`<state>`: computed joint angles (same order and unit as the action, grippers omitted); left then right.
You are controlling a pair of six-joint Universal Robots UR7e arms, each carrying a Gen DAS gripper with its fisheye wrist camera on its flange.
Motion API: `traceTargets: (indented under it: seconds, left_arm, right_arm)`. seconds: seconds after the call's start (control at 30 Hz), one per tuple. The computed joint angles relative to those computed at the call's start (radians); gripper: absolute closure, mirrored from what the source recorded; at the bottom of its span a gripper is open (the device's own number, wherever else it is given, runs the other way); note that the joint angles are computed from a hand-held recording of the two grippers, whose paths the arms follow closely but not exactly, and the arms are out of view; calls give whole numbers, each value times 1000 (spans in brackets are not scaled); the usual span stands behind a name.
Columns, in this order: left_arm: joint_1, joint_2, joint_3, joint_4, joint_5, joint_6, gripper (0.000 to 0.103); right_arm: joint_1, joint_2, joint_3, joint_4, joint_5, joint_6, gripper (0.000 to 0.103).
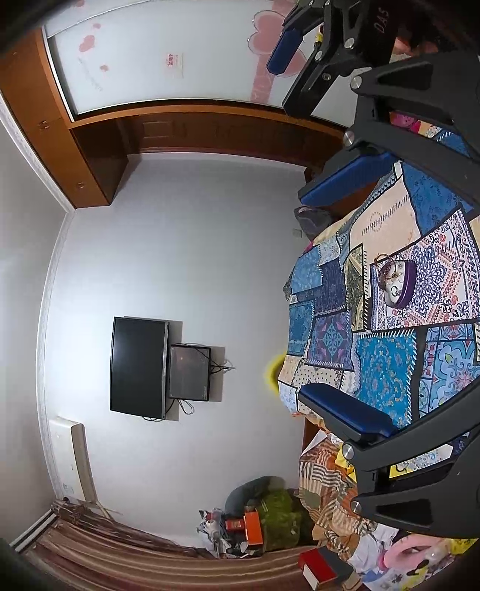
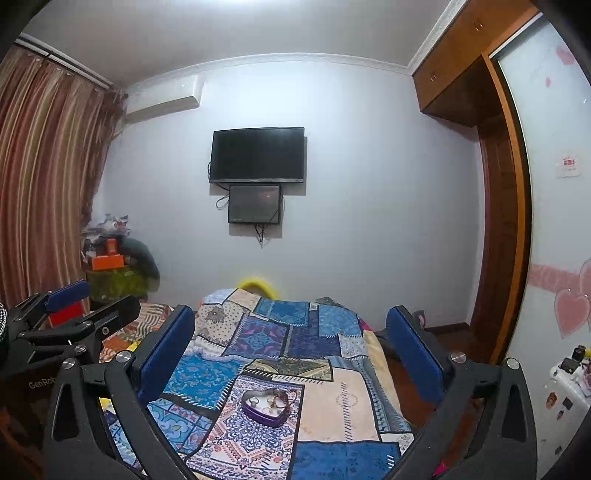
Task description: Organize jewelry
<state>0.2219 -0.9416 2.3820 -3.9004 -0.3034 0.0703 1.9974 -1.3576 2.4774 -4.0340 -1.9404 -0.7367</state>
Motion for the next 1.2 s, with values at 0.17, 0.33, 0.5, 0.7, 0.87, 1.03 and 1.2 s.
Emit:
traceTargets:
  seconds: [0.17,0.33,0.5,0.7,0.87,1.03,1.2]
  left_arm:
    - [3,-2,1,19,-1,-19,6]
    - [4,-2,0,29,1,-25,6]
    - [7,-8,4,43,0,-41,6]
    - [11,-7,5,44,6,-45,4]
    - [16,-1,3,33,8,-42,1]
    - [22,-7,9,39,-2,-52,1]
    - [23,-4,11,38,-8,-50,1]
  right_arm:
    - [-5,-8,6,17,-3,8,0]
    - [2,-21,5,39,-14,18,0]
    - [2,-30,1,61,-19,27,0]
    - [2,-34,-2,78,-29,32,0]
    - [5,-39,-1,85,-40,37,0]
    - [8,-38,-4,91,-49,39,0]
    - [8,-35,-8,99,-52,44,0]
